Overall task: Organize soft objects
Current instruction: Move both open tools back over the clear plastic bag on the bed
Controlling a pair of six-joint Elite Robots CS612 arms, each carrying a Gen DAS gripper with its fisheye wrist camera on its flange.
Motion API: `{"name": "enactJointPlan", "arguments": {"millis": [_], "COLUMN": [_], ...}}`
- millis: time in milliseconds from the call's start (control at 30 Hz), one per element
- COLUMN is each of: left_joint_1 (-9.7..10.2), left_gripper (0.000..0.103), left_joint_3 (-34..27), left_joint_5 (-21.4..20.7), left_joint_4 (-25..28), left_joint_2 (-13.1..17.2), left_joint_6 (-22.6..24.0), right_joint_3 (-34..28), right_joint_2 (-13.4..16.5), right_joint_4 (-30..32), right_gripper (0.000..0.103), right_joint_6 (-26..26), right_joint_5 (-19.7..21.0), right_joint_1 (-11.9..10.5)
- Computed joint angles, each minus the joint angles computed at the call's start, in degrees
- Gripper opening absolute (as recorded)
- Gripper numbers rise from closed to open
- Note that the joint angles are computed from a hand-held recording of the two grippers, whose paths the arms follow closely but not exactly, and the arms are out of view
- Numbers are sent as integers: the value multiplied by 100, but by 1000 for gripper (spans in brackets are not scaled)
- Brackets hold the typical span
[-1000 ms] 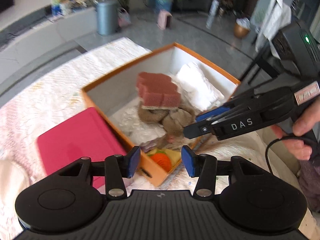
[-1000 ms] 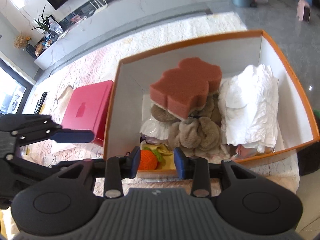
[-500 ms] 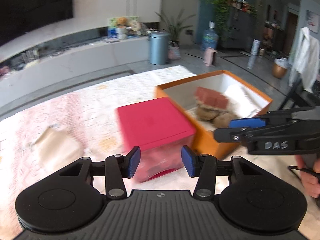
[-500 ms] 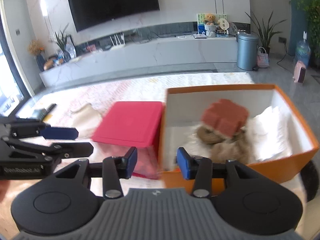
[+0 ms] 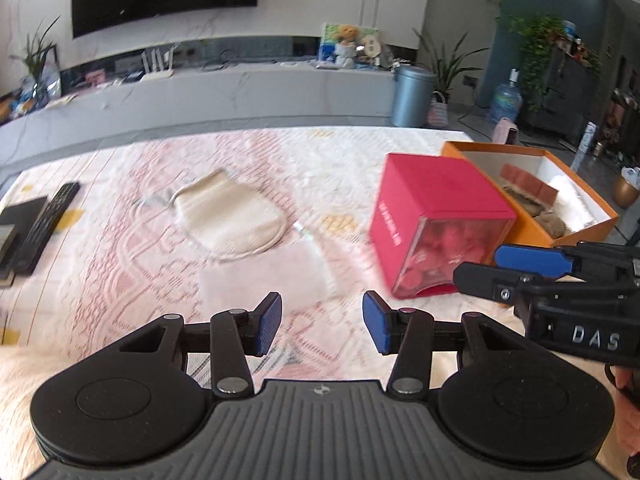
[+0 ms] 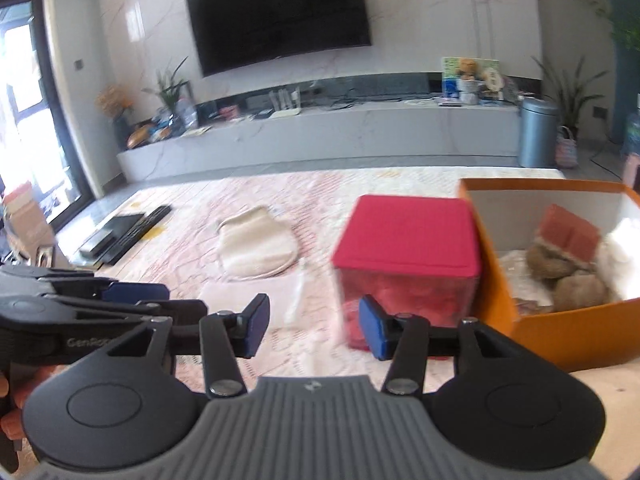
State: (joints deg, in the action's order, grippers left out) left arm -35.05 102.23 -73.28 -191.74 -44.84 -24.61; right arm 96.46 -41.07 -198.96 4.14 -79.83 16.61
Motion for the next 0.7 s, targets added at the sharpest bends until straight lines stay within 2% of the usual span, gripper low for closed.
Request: {"name": "enactJointPlan", "arguments": {"millis": [167, 300, 367, 633, 700], "left_joint_1": [113, 225, 280, 562, 637], "left_gripper": [56, 56, 56, 45, 44], "left_joint_3": [172, 167, 152, -190, -316], "left_joint_5": [53, -55, -101, -328, -431], "left_joint_4": [212, 349, 400, 1093, 1234], "left_joint_2": [-53, -48, -46, 59, 122], "left_joint_6": [-334, -629, -726, -1003, -1046], "right_joint_3": [-280, -561, -718, -1385, -1577], "right_joint_2": [126, 255, 330, 682, 794], "right_joint_4": [444, 882, 1061, 1771, 1945], "right_gripper": [61, 64, 70, 89, 91], "right_joint_6": [-328, -425, -418, -465, -521], "right_joint_5": [34, -19, -82, -251, -326], "right_joint_1": [170, 247, 282, 389, 411]}}
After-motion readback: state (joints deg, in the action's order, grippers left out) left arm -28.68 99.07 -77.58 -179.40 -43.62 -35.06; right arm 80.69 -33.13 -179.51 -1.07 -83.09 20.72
